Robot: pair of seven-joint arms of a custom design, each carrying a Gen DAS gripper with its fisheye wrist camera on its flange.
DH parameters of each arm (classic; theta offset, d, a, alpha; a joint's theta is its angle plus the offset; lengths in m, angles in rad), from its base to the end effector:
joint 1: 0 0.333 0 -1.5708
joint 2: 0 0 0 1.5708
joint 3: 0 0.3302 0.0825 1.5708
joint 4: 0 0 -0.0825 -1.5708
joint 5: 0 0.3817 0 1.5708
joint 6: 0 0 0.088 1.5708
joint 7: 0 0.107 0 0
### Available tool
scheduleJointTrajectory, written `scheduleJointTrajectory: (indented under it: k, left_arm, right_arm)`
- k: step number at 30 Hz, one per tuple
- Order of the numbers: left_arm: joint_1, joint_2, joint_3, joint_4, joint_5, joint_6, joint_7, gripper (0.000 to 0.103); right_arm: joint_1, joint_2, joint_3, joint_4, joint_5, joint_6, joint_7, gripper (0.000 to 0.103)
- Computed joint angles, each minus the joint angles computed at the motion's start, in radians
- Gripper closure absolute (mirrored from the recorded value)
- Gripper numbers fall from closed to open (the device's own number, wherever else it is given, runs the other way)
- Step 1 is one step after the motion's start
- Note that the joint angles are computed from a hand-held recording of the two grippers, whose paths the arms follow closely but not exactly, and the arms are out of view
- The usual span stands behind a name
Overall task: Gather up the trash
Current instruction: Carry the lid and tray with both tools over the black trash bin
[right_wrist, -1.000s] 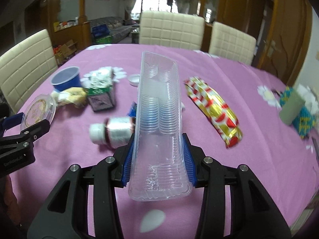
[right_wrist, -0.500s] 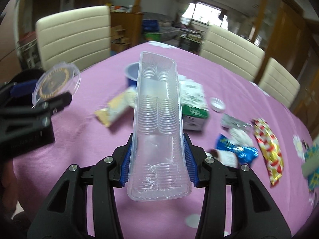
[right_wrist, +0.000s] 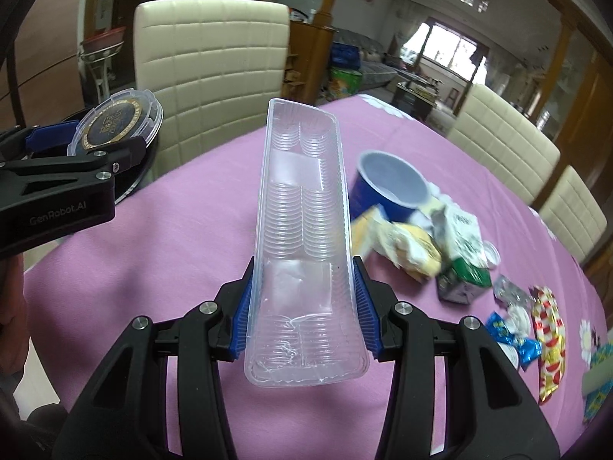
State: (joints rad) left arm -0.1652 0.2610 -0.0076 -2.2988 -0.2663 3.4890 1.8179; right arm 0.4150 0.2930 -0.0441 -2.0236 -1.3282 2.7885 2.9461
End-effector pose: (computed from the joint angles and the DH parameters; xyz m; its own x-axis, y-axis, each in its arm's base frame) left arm 0.5753 -0.0684 0.3613 -0.0985 -0.9939 -0.0493 -0.5991 0.0988 -0.7945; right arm 0.5559 0.2651 0.3458 0.0887 -0.9719 0.2181 -0.6934 -0.2175 -0.6869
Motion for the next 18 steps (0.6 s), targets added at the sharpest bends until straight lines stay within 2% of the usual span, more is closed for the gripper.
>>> scheduleJointTrajectory:
  k: [2, 9, 14, 18]
  left_arm:
    - [-0.020, 0.005, 0.029, 0.007, -0.032, 0.000, 0.019, 0.020]
    - [-0.009, 0.023, 0.071, 0.033, -0.086, -0.013, 0.022, 0.020]
    - [-0.026, 0.042, 0.122, 0.060, -0.136, -0.027, 0.037, 0.019]
    - [0.014, 0.039, 0.101, 0.059, -0.121, -0.051, -0.002, 0.018]
  right_arm:
    - [0.007, 0.009, 0.005, 0.016, 0.003, -0.005, -0.015, 0.055]
    - [0.034, 0.050, 0.005, 0.075, 0.049, -0.004, -0.089, 0.054]
    - [0.060, 0.067, -0.008, 0.093, 0.066, 0.003, -0.114, 0.054]
    - [0.073, 0.079, -0.015, 0.108, 0.089, 0.006, -0.141, 0.054]
